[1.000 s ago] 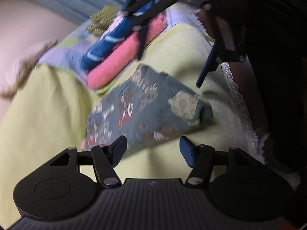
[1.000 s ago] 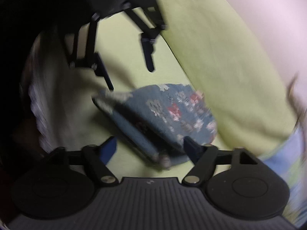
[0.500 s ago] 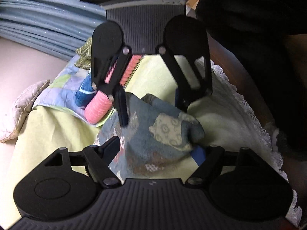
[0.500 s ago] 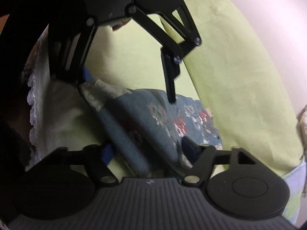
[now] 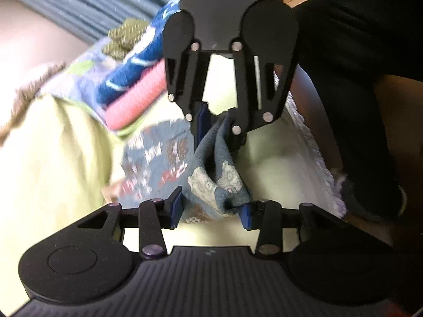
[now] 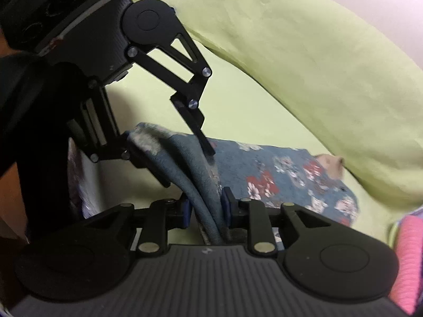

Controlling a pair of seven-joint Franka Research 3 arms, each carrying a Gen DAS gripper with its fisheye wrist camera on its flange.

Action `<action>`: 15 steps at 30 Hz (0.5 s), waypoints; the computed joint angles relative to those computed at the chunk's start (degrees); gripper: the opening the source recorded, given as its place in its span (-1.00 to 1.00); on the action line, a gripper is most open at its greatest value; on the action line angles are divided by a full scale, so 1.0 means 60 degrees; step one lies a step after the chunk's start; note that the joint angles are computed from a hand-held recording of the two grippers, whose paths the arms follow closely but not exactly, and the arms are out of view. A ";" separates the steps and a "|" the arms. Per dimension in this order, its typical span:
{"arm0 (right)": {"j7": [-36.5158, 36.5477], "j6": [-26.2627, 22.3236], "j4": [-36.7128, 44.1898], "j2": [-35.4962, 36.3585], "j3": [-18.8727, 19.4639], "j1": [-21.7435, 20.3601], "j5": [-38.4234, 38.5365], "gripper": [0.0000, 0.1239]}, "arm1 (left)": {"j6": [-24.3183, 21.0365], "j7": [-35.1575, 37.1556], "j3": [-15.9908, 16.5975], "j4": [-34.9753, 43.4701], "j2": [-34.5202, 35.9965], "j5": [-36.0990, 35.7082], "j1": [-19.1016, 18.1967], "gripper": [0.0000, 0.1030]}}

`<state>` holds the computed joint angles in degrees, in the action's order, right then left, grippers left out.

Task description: Fold shopping bag

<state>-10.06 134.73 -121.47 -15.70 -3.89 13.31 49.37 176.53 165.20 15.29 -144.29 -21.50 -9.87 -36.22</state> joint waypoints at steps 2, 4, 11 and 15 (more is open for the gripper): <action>-0.0056 0.0009 -0.0031 0.0058 0.0011 0.0029 0.0059 -0.66 | -0.0714 -0.0060 0.0416 0.0326 0.0048 -0.0627 -0.0344 -0.17; -0.0286 0.0021 -0.0112 0.0054 -0.0034 0.0033 0.0174 -0.65 | -0.1515 -0.0080 0.0749 0.0809 0.0168 -0.1578 -0.0601 -0.28; -0.2560 0.0396 -0.0842 -0.0353 -0.0333 0.0004 0.0975 -0.55 | -0.4606 -0.0746 0.1090 0.2854 0.1070 -0.3698 -0.0181 -0.46; -0.2085 0.0130 -0.0646 -0.0174 -0.0348 -0.0063 0.1161 -0.55 | -0.6033 -0.1193 0.1054 0.3812 0.1652 -0.4337 0.0331 -0.46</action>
